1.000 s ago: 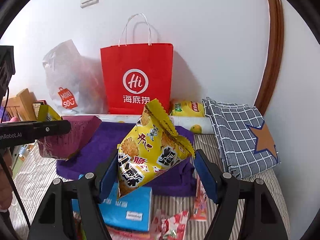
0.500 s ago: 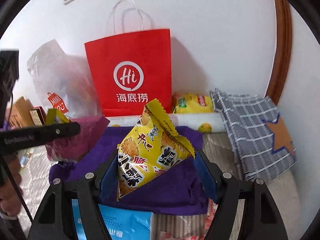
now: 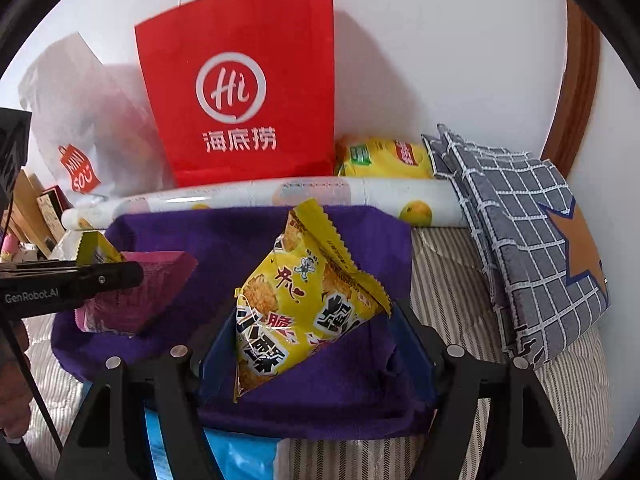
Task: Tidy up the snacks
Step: 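Lower both bags onto the purple towel and open both tools, then withdraw both open tools from the towel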
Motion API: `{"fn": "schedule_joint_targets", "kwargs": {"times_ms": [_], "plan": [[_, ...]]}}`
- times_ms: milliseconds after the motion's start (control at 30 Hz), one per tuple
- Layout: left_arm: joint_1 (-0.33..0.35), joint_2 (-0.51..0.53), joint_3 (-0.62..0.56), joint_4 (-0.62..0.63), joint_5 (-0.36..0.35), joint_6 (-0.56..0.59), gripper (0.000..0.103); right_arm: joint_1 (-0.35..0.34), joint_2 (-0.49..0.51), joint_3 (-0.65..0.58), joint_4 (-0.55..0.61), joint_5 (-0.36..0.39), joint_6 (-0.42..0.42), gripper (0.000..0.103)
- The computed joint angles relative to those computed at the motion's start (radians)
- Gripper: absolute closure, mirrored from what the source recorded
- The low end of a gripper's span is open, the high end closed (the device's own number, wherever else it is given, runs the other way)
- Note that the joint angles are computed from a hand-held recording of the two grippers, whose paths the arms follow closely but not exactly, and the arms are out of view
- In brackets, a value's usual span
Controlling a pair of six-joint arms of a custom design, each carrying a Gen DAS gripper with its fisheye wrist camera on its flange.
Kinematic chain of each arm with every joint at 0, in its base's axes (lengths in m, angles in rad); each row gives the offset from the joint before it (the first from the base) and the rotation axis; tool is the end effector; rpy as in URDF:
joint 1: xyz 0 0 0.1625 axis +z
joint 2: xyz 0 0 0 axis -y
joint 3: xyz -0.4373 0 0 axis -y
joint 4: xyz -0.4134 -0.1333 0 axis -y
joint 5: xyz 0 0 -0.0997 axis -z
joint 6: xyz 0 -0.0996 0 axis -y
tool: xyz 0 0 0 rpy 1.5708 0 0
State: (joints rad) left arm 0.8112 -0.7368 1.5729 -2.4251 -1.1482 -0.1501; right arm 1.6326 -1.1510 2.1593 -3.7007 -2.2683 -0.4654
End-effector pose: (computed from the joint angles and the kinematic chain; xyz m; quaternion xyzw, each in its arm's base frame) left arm -0.3574 -0.6292 0.0606 0.2915 0.9332 -0.1001 0.1845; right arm 0.1007 -0.5055 0.2688 0.0319 -0.8157 0.4317 0.3837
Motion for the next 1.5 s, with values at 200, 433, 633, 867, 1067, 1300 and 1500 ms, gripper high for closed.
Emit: {"fn": "schedule_joint_targets", "kwargs": {"times_ms": [200, 433, 633, 867, 1067, 1300, 1500], "plan": [[0.003, 0.009, -0.009, 0.009, 0.006, -0.007, 0.064, -0.005, 0.002, -0.010, 0.047, -0.020, 0.021, 0.030], [-0.003, 0.021, -0.013, 0.019, 0.024, -0.008, 0.064, -0.005, 0.004, -0.008, 0.055, -0.028, 0.026, 0.030], [-0.008, 0.020, -0.009, 0.023, 0.028, -0.006, 0.062, 0.002, -0.013, 0.000, 0.085, -0.048, 0.044, 0.027], [-0.038, -0.009, 0.011, 0.085, 0.026, -0.042, 0.040, 0.037, -0.022, 0.036, 0.041, -0.095, 0.050, 0.018], [-0.085, -0.080, 0.086, 0.067, 0.049, -0.050, 0.030, 0.086, -0.085, 0.086, 0.080, -0.124, 0.106, 0.014], [-0.138, -0.166, 0.161, 0.107, 0.087, -0.100, 0.028, 0.173, -0.133, 0.154, 0.010, -0.191, 0.114, 0.012], [-0.190, -0.262, 0.247, 0.142, 0.136, -0.152, 0.027, 0.252, -0.188, 0.219, 0.007, -0.252, 0.175, 0.012]]}}
